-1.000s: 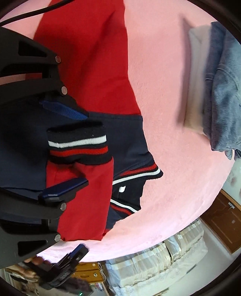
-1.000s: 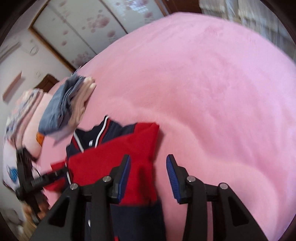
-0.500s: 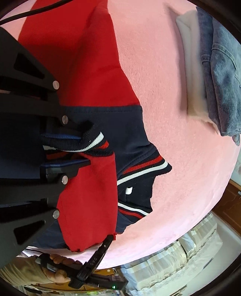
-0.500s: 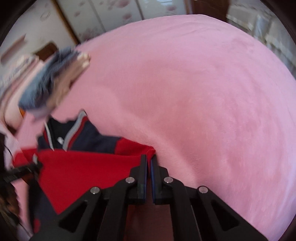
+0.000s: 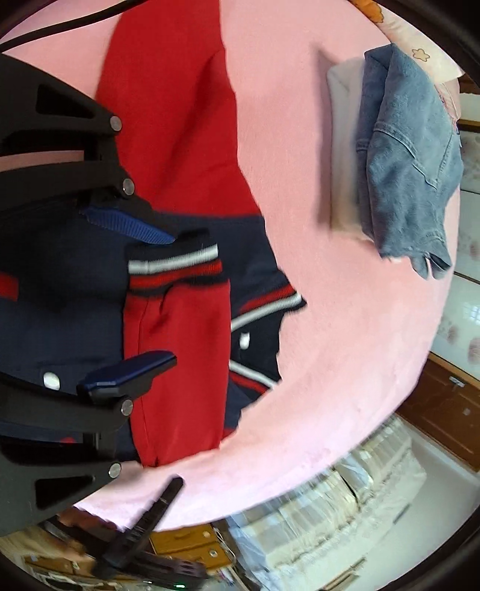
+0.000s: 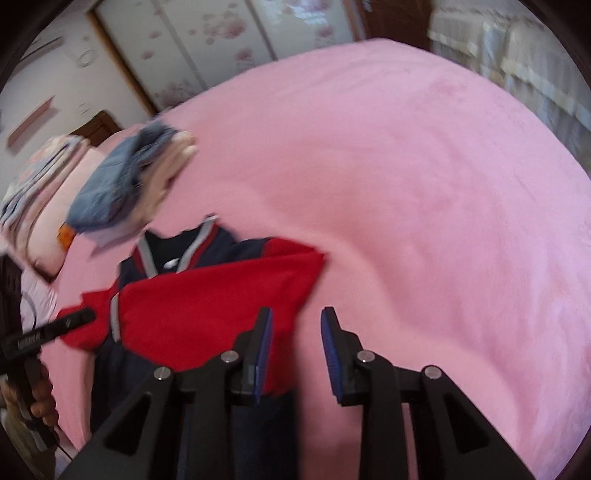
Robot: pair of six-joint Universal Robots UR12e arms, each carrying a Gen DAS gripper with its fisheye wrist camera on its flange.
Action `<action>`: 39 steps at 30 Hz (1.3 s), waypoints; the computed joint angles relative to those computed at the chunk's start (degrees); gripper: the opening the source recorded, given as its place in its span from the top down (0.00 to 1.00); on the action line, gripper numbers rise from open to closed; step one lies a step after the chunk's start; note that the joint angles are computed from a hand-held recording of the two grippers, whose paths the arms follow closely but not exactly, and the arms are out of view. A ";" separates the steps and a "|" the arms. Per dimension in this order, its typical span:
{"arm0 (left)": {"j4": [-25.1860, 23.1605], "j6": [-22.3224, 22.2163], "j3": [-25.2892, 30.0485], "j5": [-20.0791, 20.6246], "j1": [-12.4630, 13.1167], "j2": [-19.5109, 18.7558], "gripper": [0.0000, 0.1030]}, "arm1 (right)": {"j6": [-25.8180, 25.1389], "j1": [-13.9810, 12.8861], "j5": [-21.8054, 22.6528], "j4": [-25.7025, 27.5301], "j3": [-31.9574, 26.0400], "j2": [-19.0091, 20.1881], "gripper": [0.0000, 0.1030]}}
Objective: Fold large clothes
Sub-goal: 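Lay the cuff onto the jacket body with the left tool and release, then move the left tool to the other red sleeve cuff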
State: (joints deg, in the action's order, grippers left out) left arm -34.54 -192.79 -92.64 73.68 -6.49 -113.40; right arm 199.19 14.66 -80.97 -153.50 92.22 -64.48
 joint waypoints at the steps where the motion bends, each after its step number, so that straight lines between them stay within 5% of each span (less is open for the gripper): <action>1: 1.00 -0.11 -0.21 0.18 -0.31 0.01 0.43 | -0.36 0.65 -0.11 -1.10 0.17 -0.07 0.74; 7: 9.01 0.52 -0.92 6.47 -3.62 -1.02 0.45 | -3.41 4.18 -1.99 -2.00 -2.92 2.36 0.74; 13: 0.73 -0.53 2.09 5.31 -4.12 -3.40 0.45 | -2.99 4.63 -1.87 0.32 -4.62 4.59 0.74; 16: 1.75 0.55 1.91 6.80 -4.59 -3.87 0.45 | -2.27 4.57 -4.73 1.61 -4.18 4.63 0.74; 20: 2.08 1.74 1.86 7.92 -4.97 -4.10 0.45 | -0.30 3.72 -8.00 1.47 -2.08 3.46 1.00; 32: 2.12 3.22 1.48 9.68 -5.39 -4.04 0.43 | 2.65 3.69 -10.65 0.85 0.51 2.01 1.00; 39: 1.42 3.97 2.02 11.03 -6.10 -4.21 0.34 | 5.24 2.74 -7.37 2.70 0.44 1.88 1.00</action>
